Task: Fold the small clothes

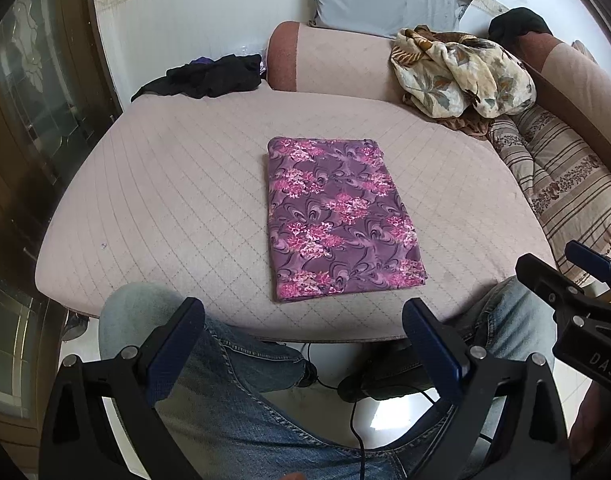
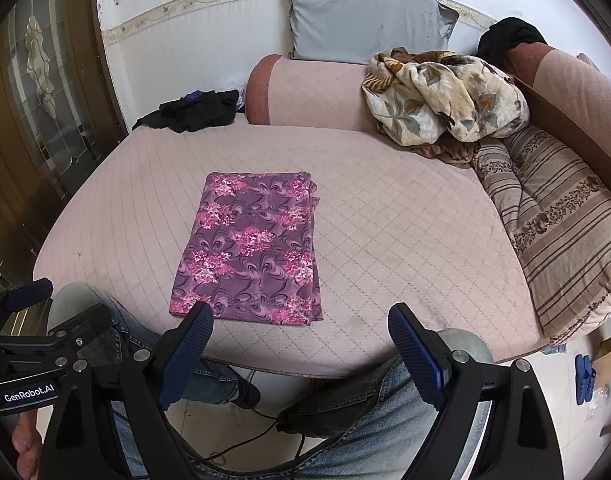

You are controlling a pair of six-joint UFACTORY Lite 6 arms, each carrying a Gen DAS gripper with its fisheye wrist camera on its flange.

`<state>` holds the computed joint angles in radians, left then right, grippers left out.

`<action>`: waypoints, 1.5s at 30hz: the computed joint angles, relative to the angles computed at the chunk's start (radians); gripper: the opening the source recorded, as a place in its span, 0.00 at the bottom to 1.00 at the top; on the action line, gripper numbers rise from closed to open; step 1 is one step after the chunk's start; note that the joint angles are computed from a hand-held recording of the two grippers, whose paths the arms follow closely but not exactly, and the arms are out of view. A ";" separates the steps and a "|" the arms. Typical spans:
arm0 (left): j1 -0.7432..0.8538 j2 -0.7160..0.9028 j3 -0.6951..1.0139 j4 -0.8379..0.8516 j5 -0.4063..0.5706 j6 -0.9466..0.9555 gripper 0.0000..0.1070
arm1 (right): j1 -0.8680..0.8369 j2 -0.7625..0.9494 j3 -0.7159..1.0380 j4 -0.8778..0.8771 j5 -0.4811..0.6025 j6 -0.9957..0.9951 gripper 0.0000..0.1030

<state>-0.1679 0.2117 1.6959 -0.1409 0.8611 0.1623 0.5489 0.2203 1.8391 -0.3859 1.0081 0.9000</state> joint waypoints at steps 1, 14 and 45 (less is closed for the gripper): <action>-0.001 0.000 -0.002 0.002 -0.002 -0.002 0.92 | -0.001 0.002 0.002 0.001 0.000 -0.001 0.89; 0.006 -0.001 -0.008 0.003 -0.011 0.005 0.92 | 0.007 0.015 0.017 -0.004 0.004 -0.004 0.89; -0.001 0.040 0.032 0.021 -0.008 -0.031 0.92 | -0.037 0.040 0.018 0.045 -0.031 -0.064 0.89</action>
